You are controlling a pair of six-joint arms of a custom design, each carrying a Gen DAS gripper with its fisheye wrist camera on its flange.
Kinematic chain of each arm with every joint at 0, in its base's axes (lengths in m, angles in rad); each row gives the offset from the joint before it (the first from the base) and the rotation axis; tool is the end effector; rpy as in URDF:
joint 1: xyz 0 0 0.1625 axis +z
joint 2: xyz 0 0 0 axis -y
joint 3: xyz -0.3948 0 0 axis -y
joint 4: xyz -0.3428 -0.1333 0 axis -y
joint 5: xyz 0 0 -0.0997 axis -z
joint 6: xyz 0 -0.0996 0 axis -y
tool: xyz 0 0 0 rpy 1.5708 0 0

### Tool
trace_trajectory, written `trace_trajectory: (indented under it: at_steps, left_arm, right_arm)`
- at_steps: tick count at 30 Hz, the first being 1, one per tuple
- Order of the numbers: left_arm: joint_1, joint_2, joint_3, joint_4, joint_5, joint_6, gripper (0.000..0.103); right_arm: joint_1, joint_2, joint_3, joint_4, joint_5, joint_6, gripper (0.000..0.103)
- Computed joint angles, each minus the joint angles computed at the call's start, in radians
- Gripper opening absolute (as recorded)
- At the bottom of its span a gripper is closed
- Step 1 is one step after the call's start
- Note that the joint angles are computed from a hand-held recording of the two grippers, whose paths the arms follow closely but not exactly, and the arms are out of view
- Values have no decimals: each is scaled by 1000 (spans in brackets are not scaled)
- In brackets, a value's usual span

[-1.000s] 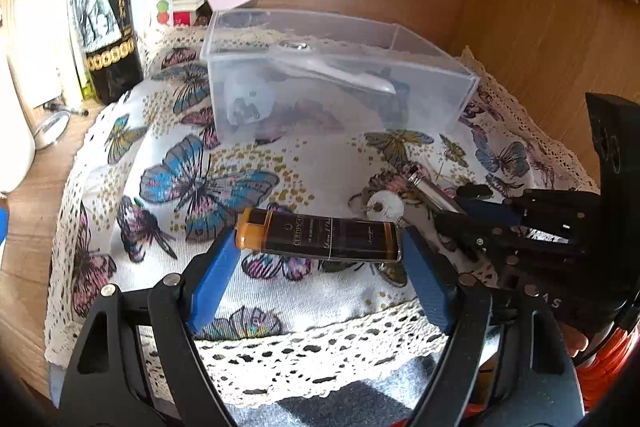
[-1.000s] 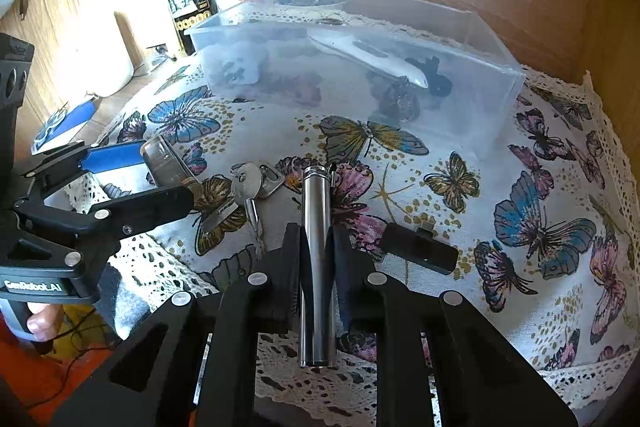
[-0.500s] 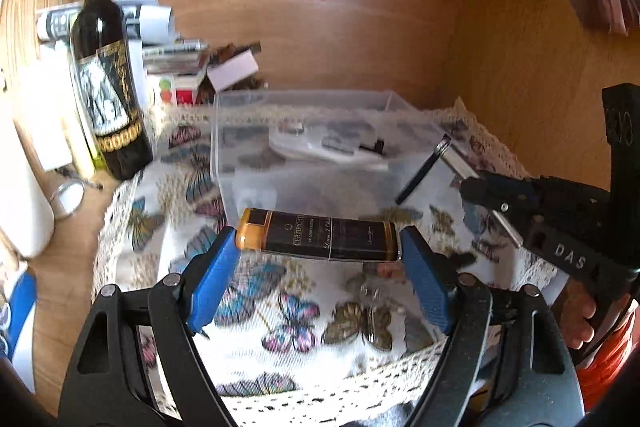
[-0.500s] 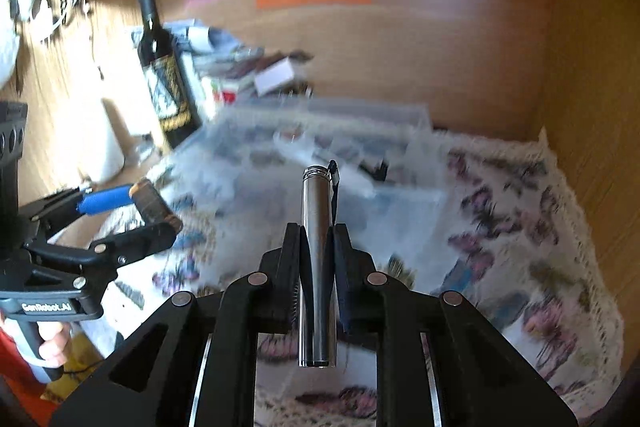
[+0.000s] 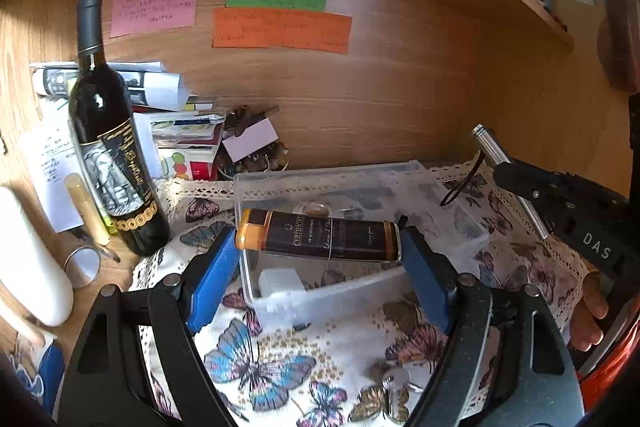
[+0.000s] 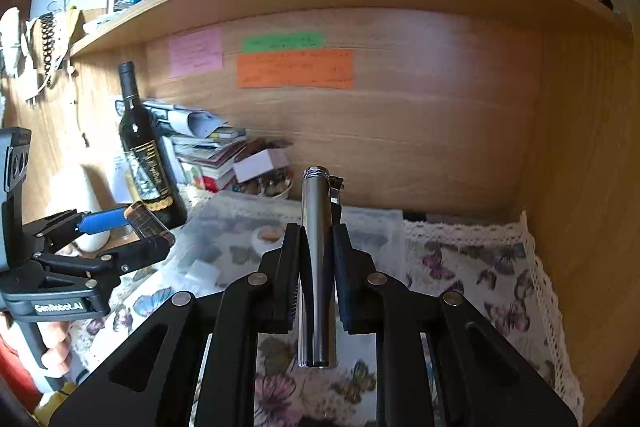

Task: Organize rigid objects
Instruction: 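Lower the tube into the box with the left tool while the right tool drops the silver pen in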

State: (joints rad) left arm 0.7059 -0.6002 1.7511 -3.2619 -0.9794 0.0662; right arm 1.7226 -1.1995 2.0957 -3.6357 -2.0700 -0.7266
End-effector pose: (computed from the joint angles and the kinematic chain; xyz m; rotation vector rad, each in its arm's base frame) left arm -0.3292 -0.5288 0.0528 0.9842 2.4540 -0.9841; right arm 0.1567 -0.4584 0.3202 0.5710 -2.0458 1.1771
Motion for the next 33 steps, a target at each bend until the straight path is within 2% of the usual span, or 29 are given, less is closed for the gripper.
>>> trace_trajectory:
  at_steps: [4,10,15,24,33]
  left_arm:
    - [14,31,-69,61,5,7,81]
    - [38,87,-161,155,3,21,81]
    - [62,131,-227,231,-5,11,81]
    - [83,187,-295,287,13,22,81]
    - [83,212,-311,273,26,52,81]
  right_arm:
    - [-19,32,-55,34,-7,-4,14]
    - [-58,63,-123,155,-3,36,14]
    - [-83,103,-171,213,-18,57,14]
    - [-120,152,-222,262,-64,74,14]
    - [-123,167,-237,298,-86,78,15]
